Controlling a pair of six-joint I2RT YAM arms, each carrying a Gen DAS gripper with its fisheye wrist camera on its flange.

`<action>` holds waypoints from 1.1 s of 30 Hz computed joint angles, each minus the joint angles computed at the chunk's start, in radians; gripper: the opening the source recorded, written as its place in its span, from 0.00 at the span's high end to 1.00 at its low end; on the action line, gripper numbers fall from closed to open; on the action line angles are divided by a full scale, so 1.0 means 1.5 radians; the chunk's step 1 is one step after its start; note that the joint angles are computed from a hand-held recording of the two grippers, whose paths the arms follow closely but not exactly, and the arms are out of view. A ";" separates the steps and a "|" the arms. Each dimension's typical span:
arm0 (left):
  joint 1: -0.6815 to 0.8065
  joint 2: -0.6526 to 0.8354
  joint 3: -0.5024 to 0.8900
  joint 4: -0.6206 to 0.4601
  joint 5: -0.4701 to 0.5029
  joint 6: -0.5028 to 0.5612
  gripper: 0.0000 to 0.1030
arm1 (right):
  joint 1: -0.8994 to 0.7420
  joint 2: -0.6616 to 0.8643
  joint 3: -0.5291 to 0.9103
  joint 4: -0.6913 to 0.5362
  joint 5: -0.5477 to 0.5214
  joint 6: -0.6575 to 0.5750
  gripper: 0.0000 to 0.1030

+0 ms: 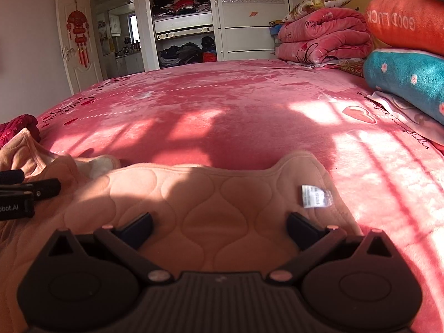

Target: Fold large clothes

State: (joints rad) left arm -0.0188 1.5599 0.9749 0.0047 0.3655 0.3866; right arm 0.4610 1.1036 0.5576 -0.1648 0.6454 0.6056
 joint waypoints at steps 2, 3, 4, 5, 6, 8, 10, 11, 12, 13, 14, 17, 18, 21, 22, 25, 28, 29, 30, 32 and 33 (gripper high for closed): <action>0.012 -0.016 -0.009 0.008 0.008 -0.010 0.00 | 0.001 -0.004 0.001 -0.004 -0.002 0.001 0.00; 0.018 -0.023 -0.011 0.010 0.011 -0.016 0.00 | 0.003 -0.006 0.001 -0.007 -0.002 0.002 0.00; 0.022 -0.032 -0.018 0.017 0.008 -0.022 0.00 | 0.004 -0.006 0.002 -0.009 -0.002 0.004 0.00; 0.025 -0.039 -0.023 0.026 -0.006 -0.027 0.00 | 0.004 -0.007 0.003 -0.011 -0.003 0.004 0.00; 0.029 -0.039 -0.020 0.029 -0.019 -0.031 0.00 | 0.004 -0.008 0.003 -0.014 -0.004 0.005 0.00; 0.046 -0.038 -0.017 0.038 -0.034 -0.050 0.00 | 0.002 -0.011 0.004 -0.018 -0.008 0.005 0.00; 0.066 -0.021 0.009 0.020 -0.042 -0.067 0.00 | 0.002 -0.013 0.006 -0.021 -0.010 0.005 0.00; 0.074 -0.009 0.026 0.005 -0.048 -0.075 0.00 | 0.001 -0.014 0.006 -0.022 -0.012 0.005 0.00; 0.083 0.004 0.040 -0.004 -0.055 -0.084 0.00 | 0.000 -0.014 0.006 -0.023 -0.013 0.004 0.00; 0.092 0.020 0.055 -0.012 -0.063 -0.094 0.00 | 0.001 -0.014 0.007 -0.024 -0.012 0.005 0.00; 0.102 0.036 0.070 -0.023 -0.066 -0.103 0.00 | 0.001 -0.014 0.007 -0.026 -0.012 0.005 0.00; 0.133 0.075 0.109 -0.058 -0.030 -0.132 0.00 | 0.003 -0.012 0.009 -0.027 -0.011 0.007 0.00; 0.141 0.081 0.112 -0.058 -0.015 -0.135 0.00 | 0.003 -0.012 0.009 -0.028 -0.010 0.007 0.00; 0.139 0.095 0.114 -0.063 -0.019 -0.115 0.00 | 0.004 -0.012 0.009 -0.028 -0.010 0.007 0.00; 0.139 0.099 0.114 -0.068 -0.018 -0.107 0.00 | 0.004 -0.012 0.009 -0.028 -0.010 0.007 0.00; 0.150 0.130 0.141 -0.093 0.001 -0.103 0.00 | 0.001 -0.013 0.007 -0.026 -0.012 0.004 0.00; 0.173 0.177 0.189 -0.142 0.044 -0.100 0.00 | -0.002 -0.014 0.005 -0.024 -0.017 0.002 0.00; 0.182 0.193 0.206 -0.158 0.063 -0.104 0.00 | -0.002 -0.014 0.005 -0.024 -0.017 0.002 0.00; 0.192 0.206 0.222 -0.180 0.087 -0.112 0.00 | -0.002 -0.013 0.006 -0.024 -0.018 0.002 0.00; 0.208 0.234 0.259 -0.218 0.130 -0.122 0.00 | -0.004 -0.015 0.005 -0.024 -0.020 0.000 0.00; 0.214 0.241 0.269 -0.230 0.143 -0.119 0.00 | -0.006 -0.017 0.005 -0.025 -0.025 -0.001 0.00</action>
